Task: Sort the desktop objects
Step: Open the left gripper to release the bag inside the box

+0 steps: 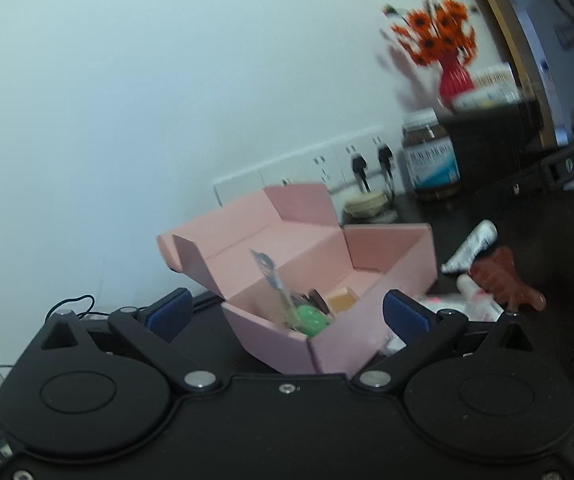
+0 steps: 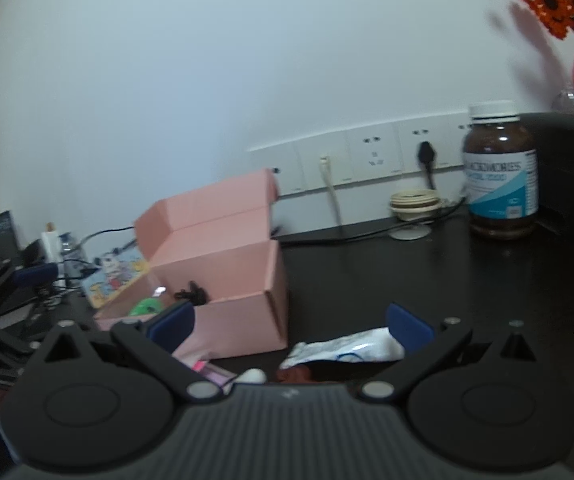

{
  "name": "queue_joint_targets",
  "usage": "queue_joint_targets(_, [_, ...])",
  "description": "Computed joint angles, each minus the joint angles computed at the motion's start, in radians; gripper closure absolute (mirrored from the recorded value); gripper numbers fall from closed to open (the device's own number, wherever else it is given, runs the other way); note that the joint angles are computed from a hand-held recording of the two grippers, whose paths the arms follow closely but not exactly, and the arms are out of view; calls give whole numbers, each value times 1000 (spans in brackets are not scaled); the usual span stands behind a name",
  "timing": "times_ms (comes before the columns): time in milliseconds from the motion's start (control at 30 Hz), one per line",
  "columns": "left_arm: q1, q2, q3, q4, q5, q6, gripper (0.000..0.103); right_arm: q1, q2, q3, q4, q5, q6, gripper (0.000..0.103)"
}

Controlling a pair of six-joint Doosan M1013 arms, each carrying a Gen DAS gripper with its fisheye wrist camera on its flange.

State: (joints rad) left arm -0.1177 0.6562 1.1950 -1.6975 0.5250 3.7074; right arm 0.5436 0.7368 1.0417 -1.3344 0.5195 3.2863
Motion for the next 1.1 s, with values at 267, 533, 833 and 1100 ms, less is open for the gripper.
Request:
queue_joint_targets(267, [14,19,-42,78,28,-132,0,23,41,-110,221,151,-363,1])
queue_joint_targets(533, [23,36,-85,198,8,-367,0,65,142,-396,407,303,-836,1])
queue_joint_targets(833, [4,24,-67,197,-113,-362,0,52,240,-605,619,383,-1003,1])
queue_joint_targets(1100, [-1,31,-86,291,-141,-471,0,42,121,-347,499,270,-773,1])
